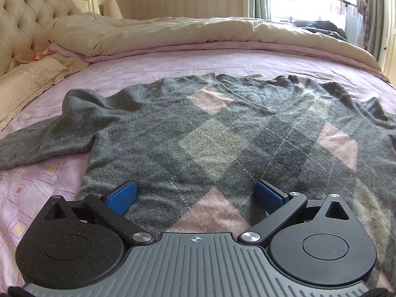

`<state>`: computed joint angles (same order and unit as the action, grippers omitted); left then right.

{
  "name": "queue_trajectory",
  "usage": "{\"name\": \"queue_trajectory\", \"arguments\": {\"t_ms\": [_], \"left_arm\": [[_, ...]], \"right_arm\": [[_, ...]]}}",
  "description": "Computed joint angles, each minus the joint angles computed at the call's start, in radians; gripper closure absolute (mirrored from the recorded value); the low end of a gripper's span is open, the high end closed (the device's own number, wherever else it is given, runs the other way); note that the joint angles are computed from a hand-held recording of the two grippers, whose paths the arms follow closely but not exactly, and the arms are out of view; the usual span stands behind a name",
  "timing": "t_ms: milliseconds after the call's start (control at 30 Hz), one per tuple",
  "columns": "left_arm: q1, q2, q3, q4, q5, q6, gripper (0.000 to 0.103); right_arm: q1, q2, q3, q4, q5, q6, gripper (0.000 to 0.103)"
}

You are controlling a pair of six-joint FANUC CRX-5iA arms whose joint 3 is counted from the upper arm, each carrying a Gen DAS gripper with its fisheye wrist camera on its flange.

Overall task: Fold small clothes
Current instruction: 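Carry the held sleeve across the sweater body and open the right tool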

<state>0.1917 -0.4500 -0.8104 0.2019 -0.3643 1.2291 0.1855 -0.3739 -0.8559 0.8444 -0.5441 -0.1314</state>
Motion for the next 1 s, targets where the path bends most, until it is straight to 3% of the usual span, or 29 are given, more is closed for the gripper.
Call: {"name": "queue_trajectory", "arguments": {"t_ms": [100, 233, 400, 533, 800, 900, 1000], "left_arm": [[0.001, 0.005, 0.008, 0.003, -0.014, -0.010, 0.000], [0.026, 0.016, 0.033, 0.071, -0.088, -0.100, 0.001], [0.091, -0.040, 0.011, 0.135, -0.117, -0.178, 0.002], [0.175, -0.079, -0.012, 0.198, -0.150, -0.245, 0.002], [0.358, -0.088, -0.049, 0.264, -0.226, -0.366, 0.001], [0.391, -0.119, -0.137, 0.435, -0.185, -0.540, 0.000], [0.361, -0.145, -0.187, 0.489, -0.110, -0.598, 0.000]], "right_arm": [[0.034, -0.041, 0.004, 0.050, -0.031, -0.008, 0.092], [0.127, -0.070, 0.081, 0.059, -0.082, 0.099, 0.092], [0.268, -0.029, 0.212, 0.080, -0.075, 0.189, 0.092], [0.379, 0.060, 0.318, 0.111, 0.000, 0.210, 0.092], [0.551, 0.327, 0.517, 0.041, 0.196, 0.295, 0.092], [0.611, 0.424, 0.568, -0.041, 0.242, 0.354, 0.092], [0.665, 0.505, 0.611, -0.097, 0.243, 0.419, 0.092]]}}
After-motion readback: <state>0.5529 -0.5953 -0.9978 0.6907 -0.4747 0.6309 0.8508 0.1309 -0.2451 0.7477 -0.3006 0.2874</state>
